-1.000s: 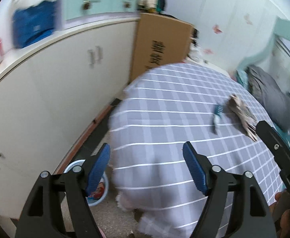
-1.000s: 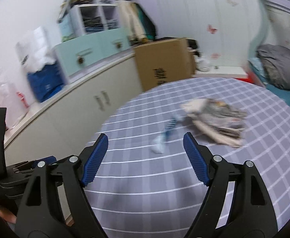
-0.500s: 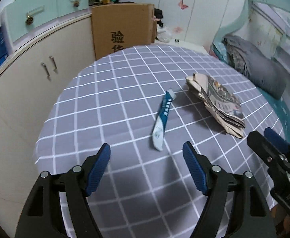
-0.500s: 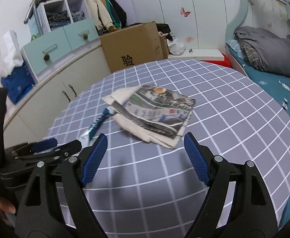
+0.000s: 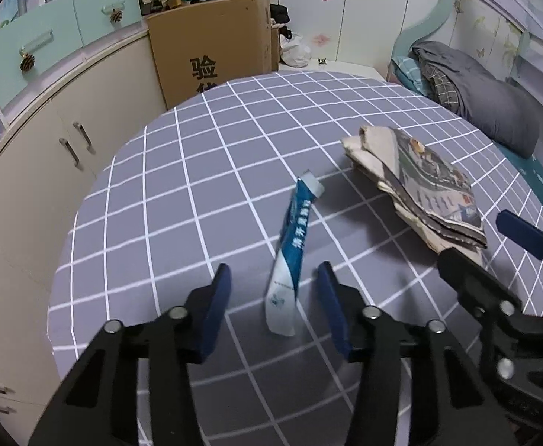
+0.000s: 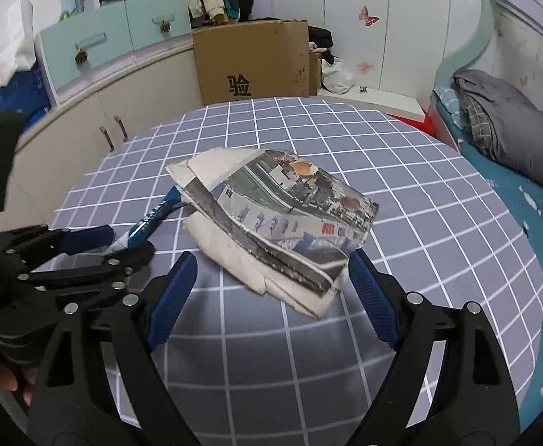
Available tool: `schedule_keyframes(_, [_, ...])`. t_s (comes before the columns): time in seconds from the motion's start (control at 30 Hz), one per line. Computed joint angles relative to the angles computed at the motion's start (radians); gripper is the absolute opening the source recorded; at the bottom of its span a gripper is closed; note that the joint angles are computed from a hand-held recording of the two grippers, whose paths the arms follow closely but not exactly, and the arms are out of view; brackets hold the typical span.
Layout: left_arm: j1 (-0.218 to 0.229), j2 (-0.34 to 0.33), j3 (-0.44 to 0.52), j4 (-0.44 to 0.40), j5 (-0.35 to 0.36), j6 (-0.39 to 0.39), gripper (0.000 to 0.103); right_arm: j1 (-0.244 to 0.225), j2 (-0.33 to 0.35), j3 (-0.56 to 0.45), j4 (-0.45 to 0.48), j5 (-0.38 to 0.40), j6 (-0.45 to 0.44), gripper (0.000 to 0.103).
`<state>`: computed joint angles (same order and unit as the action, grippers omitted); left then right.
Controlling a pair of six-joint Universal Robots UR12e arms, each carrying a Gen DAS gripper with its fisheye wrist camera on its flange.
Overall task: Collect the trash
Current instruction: 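Grasp the blue toothpaste tube with the left tool while the right grasps the newspaper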
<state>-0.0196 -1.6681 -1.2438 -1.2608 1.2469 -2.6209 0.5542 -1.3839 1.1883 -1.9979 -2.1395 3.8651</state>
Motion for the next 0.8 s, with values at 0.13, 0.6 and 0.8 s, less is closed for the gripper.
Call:
schedule_keyframes(0.13, [0.004, -0.009, 0.008, 0.013, -0.002, 0.005, 0.022, -0.008, 0.031, -0.048, 0.067, 0.004, -0.029, 0.082])
schedule_keyframes(0.6, [0.065, 0.005, -0.001, 0.025, -0.105, -0.089, 0.010, -0.029, 0.111, -0.171, 0.244, -0.044, -0.029, 0.056])
schedule_keyframes(0.8, [0.102, 0.025, -0.010, 0.036, -0.138, -0.105, 0.010, -0.026, 0.081, -0.128, 0.168, -0.032, -0.001, 0.022])
